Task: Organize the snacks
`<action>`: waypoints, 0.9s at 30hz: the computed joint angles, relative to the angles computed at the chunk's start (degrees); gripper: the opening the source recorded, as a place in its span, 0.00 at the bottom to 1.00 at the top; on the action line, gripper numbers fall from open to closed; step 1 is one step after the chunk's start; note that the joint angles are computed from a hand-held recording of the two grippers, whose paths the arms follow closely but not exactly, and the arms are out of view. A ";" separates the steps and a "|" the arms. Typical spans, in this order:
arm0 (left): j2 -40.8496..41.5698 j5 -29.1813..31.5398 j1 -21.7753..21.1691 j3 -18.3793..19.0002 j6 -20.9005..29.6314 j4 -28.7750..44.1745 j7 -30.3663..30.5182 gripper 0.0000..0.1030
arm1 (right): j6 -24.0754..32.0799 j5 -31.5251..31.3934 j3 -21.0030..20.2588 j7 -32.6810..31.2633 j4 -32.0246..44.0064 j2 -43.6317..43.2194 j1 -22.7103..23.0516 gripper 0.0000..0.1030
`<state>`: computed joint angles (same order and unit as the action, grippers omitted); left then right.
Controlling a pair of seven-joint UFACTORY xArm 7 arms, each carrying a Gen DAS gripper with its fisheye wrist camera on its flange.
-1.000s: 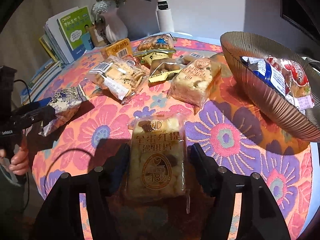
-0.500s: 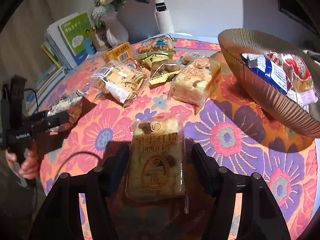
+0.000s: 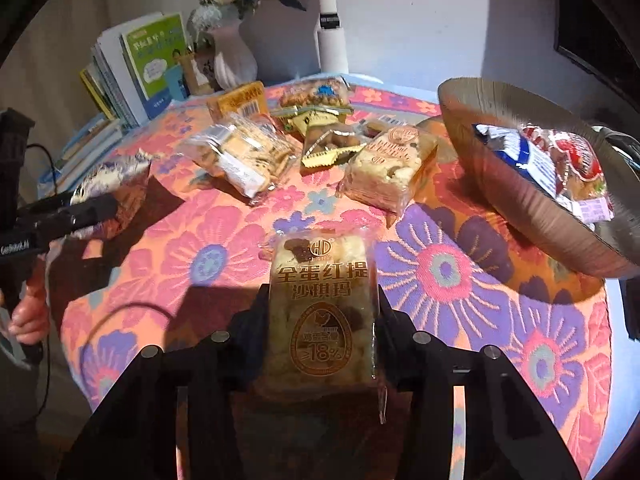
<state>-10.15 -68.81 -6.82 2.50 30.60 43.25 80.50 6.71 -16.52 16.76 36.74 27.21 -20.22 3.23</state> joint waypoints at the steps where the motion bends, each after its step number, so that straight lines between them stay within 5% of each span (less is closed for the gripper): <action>1: -1.00 0.49 -0.04 -0.17 0.05 0.06 -0.33 0.74 | -0.41 1.81 -2.26 -1.13 -1.39 -1.88 2.47 0.43; 4: -3.42 2.11 -0.97 -0.45 0.22 0.75 -1.90 0.74 | -0.07 4.17 -3.56 -2.07 -4.19 -7.84 3.61 0.43; 13: -4.64 6.09 -9.64 -4.13 -1.39 8.88 -6.50 0.74 | 6.09 4.50 -3.08 -1.90 -5.79 -24.84 -6.49 0.43; 17: 1.60 11.97 -13.26 -7.86 -3.51 17.22 -12.23 0.74 | 8.23 4.19 -3.68 -0.49 -3.55 -24.73 -12.48 0.43; 27: 22.57 36.70 -16.37 -15.21 -4.45 36.62 -36.71 0.74 | 4.07 9.09 -11.95 -2.69 -1.08 -14.76 -14.41 0.44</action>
